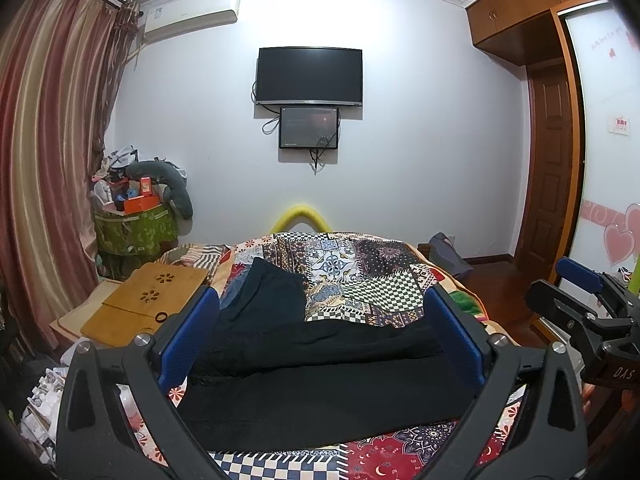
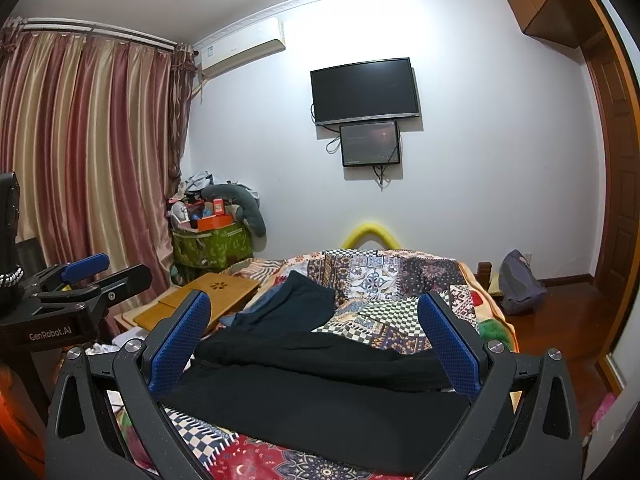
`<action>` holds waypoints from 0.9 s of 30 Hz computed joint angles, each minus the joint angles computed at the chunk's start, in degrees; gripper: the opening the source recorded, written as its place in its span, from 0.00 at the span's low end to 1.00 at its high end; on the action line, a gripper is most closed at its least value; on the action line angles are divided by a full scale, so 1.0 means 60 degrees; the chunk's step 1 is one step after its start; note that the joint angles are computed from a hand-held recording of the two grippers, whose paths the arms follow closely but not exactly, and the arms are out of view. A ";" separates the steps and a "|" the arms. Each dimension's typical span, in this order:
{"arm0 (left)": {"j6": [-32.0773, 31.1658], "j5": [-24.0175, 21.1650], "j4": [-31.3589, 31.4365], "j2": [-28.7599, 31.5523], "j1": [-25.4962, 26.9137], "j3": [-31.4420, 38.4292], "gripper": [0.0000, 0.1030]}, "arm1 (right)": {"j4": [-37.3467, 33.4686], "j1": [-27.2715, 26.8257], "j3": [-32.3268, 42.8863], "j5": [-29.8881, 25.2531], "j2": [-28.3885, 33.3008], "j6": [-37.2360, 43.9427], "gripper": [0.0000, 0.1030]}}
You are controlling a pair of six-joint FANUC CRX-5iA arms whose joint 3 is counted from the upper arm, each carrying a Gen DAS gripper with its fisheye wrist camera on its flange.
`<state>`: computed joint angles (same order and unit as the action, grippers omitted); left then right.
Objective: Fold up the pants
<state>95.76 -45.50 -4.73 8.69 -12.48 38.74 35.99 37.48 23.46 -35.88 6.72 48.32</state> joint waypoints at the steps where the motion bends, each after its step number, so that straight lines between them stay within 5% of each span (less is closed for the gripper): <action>1: -0.0005 -0.0007 0.0008 0.0001 0.0005 0.0006 1.00 | 0.0071 0.0024 -0.0050 0.0014 -0.0025 -0.0064 1.00; 27: 0.0007 0.0085 0.0041 -0.0051 0.0020 -0.0155 1.00 | 0.0080 0.0072 0.0047 -0.0106 0.0003 -0.0061 1.00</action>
<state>95.80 -45.00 -4.48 8.39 -12.36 37.80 36.47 37.91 23.75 -36.51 6.73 47.96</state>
